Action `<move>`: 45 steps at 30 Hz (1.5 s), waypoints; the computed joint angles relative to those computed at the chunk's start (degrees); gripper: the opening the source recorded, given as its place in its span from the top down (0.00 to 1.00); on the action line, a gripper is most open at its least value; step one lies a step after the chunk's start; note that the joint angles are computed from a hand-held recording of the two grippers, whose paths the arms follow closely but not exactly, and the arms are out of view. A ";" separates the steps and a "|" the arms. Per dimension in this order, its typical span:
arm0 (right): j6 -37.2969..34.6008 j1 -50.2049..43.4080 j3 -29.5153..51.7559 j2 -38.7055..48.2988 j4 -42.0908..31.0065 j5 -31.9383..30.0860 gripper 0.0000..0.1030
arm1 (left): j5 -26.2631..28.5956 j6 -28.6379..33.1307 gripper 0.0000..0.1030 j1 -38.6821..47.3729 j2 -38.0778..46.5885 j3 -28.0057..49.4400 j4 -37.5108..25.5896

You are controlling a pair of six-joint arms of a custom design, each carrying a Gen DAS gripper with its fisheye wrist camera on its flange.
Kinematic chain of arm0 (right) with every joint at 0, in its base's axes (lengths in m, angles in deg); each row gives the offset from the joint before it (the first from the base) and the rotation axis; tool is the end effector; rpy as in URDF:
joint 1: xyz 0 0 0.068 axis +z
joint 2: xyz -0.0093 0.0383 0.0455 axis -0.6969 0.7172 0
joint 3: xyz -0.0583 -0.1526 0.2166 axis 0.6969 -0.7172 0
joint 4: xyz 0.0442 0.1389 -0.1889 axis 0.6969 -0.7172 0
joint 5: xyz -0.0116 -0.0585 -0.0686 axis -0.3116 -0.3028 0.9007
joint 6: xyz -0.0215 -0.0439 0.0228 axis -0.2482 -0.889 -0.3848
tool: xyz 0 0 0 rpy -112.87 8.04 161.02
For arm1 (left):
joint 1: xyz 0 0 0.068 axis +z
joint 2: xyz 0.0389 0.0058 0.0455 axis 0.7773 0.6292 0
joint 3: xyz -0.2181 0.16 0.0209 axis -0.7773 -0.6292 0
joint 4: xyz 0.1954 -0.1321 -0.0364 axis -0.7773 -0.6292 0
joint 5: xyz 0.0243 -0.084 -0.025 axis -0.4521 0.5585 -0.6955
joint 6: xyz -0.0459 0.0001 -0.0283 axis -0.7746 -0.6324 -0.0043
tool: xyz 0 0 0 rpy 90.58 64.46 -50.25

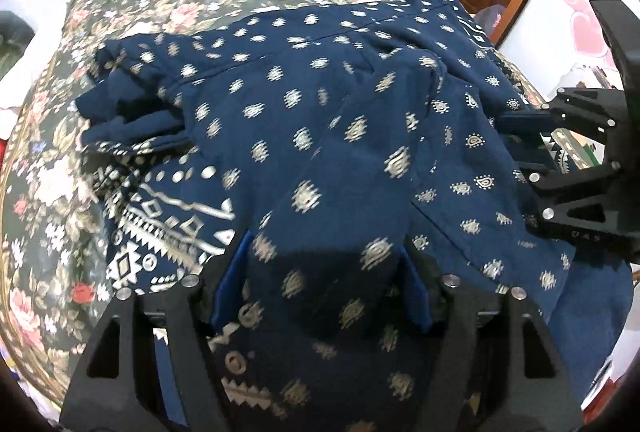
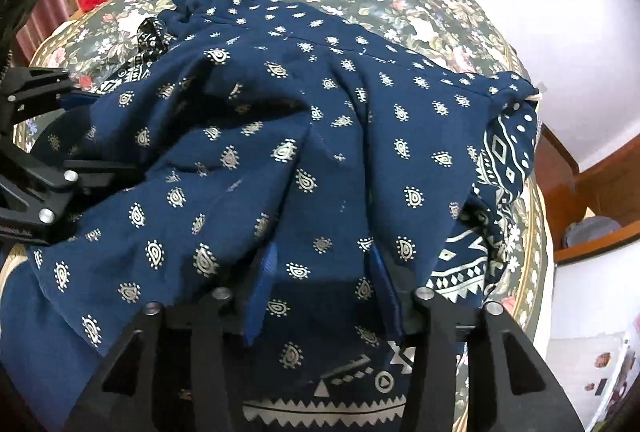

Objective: Fold large clothes

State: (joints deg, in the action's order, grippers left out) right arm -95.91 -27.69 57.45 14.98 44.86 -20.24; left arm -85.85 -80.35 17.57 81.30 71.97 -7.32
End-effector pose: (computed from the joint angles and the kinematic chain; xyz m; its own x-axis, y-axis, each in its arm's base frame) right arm 0.1911 0.0519 0.2079 -0.8295 -0.4220 -0.3659 -0.3798 0.9065 -0.1844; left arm 0.2224 -0.1500 0.2055 -0.8207 0.3574 -0.4458 0.4542 0.8815 -0.1293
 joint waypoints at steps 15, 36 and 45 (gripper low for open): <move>-1.52 -17.80 7.79 -9.16 -6.98 -10.97 0.34 | 0.81 3.09 0.25 12.80 -14.16 2.43 -8.22; 4.74 -35.81 35.86 37.58 5.02 -26.67 0.13 | 12.74 -1.90 0.23 32.79 37.09 36.45 -3.21; 7.45 -31.75 39.58 42.11 7.17 -29.30 0.78 | 6.14 0.79 0.74 26.44 38.81 39.58 -0.07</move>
State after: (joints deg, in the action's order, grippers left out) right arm -88.47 -59.44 97.03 57.09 52.03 -49.53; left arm -79.70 -79.57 44.01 120.11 111.55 -7.38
